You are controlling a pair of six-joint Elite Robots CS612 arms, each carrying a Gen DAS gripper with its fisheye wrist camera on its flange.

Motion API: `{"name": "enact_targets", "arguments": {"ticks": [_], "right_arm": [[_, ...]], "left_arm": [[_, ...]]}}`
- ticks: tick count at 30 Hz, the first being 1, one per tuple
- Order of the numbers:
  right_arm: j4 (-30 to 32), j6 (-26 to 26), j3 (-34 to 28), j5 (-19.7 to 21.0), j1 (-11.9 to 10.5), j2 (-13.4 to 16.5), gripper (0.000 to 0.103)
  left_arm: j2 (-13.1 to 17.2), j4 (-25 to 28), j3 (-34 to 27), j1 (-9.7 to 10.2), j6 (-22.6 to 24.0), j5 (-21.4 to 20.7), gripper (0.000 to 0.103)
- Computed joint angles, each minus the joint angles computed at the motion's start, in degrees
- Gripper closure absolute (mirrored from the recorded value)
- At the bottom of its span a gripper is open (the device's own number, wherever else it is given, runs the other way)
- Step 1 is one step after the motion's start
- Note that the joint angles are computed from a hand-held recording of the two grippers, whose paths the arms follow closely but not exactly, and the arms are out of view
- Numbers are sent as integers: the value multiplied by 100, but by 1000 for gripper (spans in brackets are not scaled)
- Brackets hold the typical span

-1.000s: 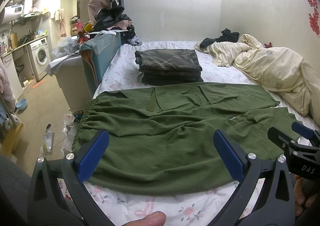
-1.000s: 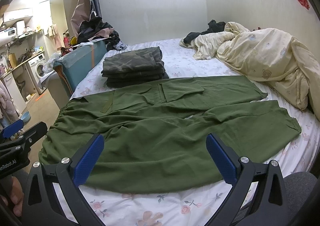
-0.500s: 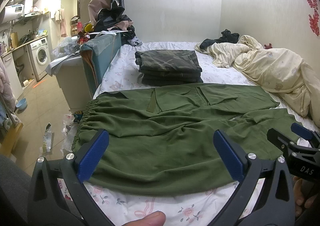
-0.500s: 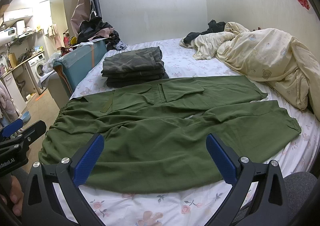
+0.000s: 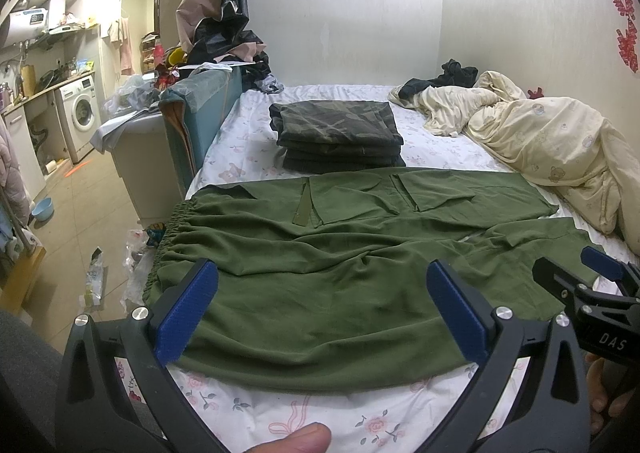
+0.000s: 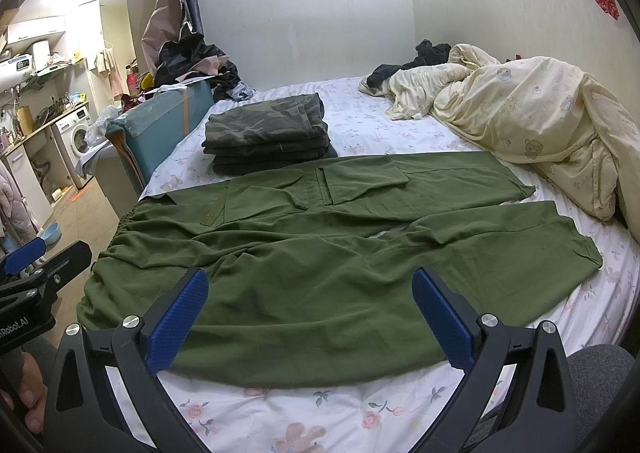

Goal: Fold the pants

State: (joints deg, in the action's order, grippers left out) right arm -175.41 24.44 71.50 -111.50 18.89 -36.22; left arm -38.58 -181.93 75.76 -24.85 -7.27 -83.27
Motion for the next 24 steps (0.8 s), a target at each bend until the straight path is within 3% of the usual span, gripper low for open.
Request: {"name": "enact_targets", "arguments": {"ticks": [24], "right_arm": [[65, -1, -32, -3, 10, -5, 0]], "left_arm": [[-34, -24, 49, 44, 44, -51, 0]]}}
